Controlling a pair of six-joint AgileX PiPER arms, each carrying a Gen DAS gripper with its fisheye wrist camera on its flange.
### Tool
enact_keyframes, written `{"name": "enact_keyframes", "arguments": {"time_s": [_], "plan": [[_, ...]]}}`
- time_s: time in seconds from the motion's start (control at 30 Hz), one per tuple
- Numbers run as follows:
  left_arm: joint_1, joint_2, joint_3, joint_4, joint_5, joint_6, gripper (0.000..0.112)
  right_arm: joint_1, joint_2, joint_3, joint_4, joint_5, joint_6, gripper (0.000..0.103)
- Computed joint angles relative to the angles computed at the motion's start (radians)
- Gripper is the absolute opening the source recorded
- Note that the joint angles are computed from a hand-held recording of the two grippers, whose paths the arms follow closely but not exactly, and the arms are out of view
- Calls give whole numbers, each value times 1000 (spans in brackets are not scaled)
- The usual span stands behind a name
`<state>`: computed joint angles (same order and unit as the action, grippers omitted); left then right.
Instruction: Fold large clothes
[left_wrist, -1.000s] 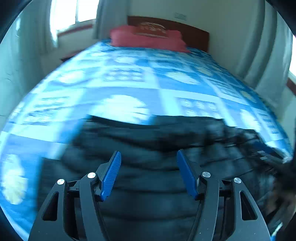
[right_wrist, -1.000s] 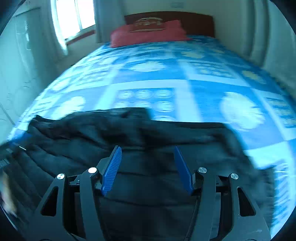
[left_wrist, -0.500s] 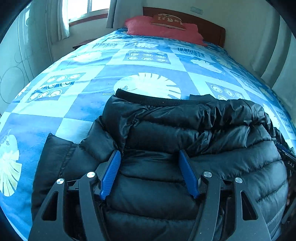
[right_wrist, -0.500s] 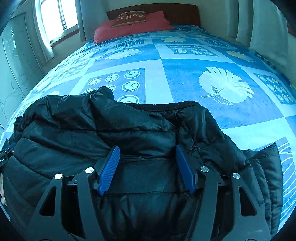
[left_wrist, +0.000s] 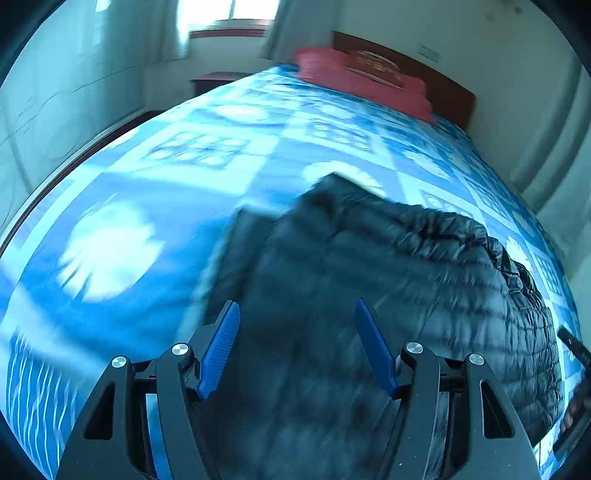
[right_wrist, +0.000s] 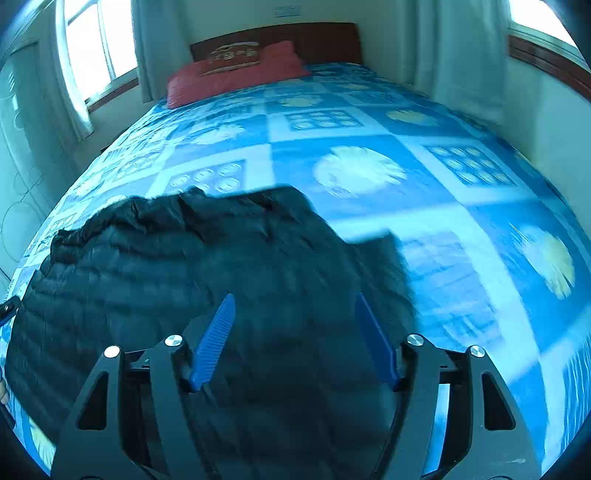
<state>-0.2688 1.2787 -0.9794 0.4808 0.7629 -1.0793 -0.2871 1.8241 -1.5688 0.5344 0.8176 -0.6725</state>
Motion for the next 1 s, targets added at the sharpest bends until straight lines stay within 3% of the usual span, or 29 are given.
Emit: {"name": "enact_keyframes", "arguments": {"time_s": [0.17,0.23,0.3,0.4,0.57,0.63,0.7,0.73,0.8,0.87,1.0], "plan": [[-118,-274,241,61,96,-260,72,-170,-79,171,93,31,-127,72],[-154,-387,334,21,85,-339,77,-217,-75,196,110,54,-138,72],[-162,-468,410,-31,24,-362,79,-266,-59,214,156,100,-149,73],[-179,-471,451,-45,-43,-378,80,-295,-37,229,202,149,-129,73],[38,-408,488,-311,-272,-124,81,-280,2,228,244,182,-93,79],[57,-381,494,-287,-316,-169,80,-265,-9,254,259,141,-94,81],[32,-360,481,-220,-308,-247,59,-248,-35,292,270,94,-124,73],[4,-358,477,-178,-295,-296,52,-248,-36,296,282,99,-138,58],[-65,-351,459,-62,-255,-417,42,-252,-31,298,311,128,-145,43],[-139,-348,440,34,-198,-508,35,-257,-44,311,328,128,-170,36],[-187,-368,428,65,-146,-538,28,-264,-87,348,357,119,-224,25]]}}
